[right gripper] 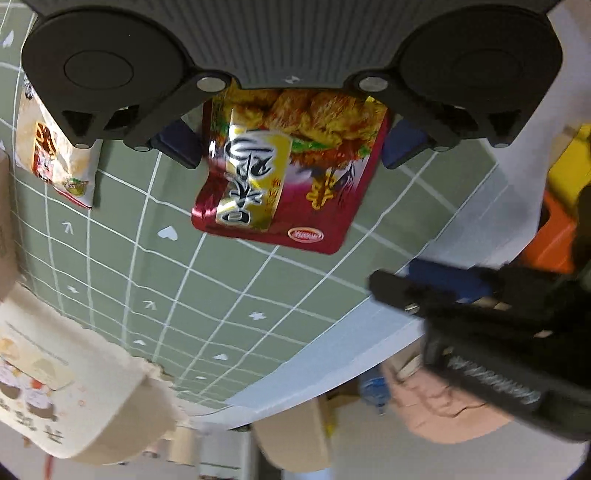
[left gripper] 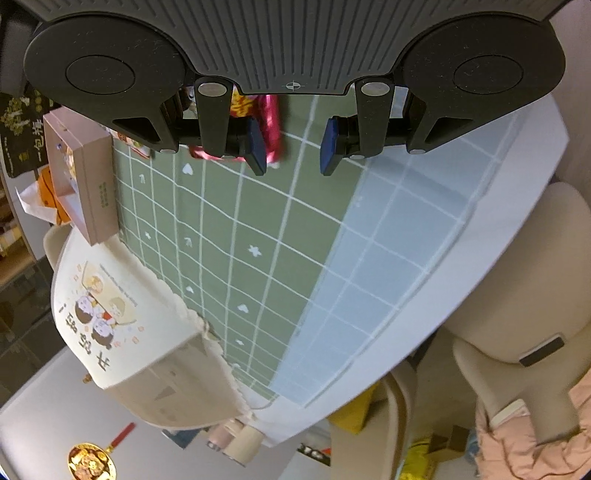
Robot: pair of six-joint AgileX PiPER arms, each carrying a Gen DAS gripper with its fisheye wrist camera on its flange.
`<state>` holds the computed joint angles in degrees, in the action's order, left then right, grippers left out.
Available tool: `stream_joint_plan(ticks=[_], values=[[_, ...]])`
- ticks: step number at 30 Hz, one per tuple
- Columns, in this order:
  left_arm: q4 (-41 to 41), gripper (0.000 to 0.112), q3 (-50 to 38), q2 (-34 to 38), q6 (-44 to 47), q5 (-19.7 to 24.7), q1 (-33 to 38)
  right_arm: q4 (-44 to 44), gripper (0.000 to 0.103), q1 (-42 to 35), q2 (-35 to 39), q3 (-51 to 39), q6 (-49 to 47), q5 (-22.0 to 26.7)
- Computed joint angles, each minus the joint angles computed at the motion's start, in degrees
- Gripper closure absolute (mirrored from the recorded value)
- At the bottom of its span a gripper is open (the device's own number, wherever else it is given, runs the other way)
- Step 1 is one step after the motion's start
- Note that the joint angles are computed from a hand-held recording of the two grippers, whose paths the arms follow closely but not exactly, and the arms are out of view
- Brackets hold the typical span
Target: Organize snacks
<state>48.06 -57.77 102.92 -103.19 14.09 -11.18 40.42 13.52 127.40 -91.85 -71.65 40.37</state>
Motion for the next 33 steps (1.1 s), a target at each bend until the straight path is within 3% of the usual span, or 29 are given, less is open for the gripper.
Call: stream_joint_plan(ticks=[6,9,10,12,13,14,19,24,27,29,31,33], values=[[-6.09,0.076,-5.11,3.60,6.77,0.91,-3.39,2.37,0.021,-6.77,-2.92,3.79,-8.80,4.90],[-6.69,0.076,-7.72,5.29,7.59,1.03,-5.76,1.01,0.031,-12.32,-3.71,3.27,-9.90,9.92],[-7.81,0.076,-8.70,5.89,9.55,0.71,-6.32,0.37,0.040,-14.11,-3.84,2.65,-10.01,11.62],[-14.35,0.076,-11.85,7.72,18.10,0.23,-7.26,-1.19,0.047,-17.77,-3.83,0.93,-9.91,15.00],[-18.26,0.076,-13.87,8.95,23.07,0.30,-7.71,-1.27,0.059,-19.68,-3.92,0.40,-10.47,15.99],[-20.93,0.076,-15.62,10.07,26.35,0.60,-8.16,-1.54,0.063,-21.54,-4.43,0.30,-10.95,17.32],[-35.19,0.076,-26.20,16.98,42.29,2.48,-9.67,-2.82,0.063,-27.44,-3.97,-1.42,-8.79,12.79],[-35.42,0.076,-34.89,21.77,44.59,7.76,-10.93,-4.13,0.061,-29.86,-1.15,-6.87,-1.51,6.40],[-33.83,0.076,-36.84,22.82,43.03,9.87,-10.99,-3.43,0.056,-29.73,1.11,-12.25,2.00,8.26],[-38.06,0.076,-36.69,22.92,46.64,9.09,-9.94,-0.70,0.050,-28.85,1.86,-13.82,1.90,8.23],[-42.94,0.076,-36.70,23.37,50.55,8.14,-9.01,1.50,0.050,-26.63,3.17,-15.36,2.04,6.12],[-44.03,0.076,-37.25,24.17,50.90,8.29,-8.58,0.06,0.051,-24.05,7.47,-22.12,7.22,7.34]])
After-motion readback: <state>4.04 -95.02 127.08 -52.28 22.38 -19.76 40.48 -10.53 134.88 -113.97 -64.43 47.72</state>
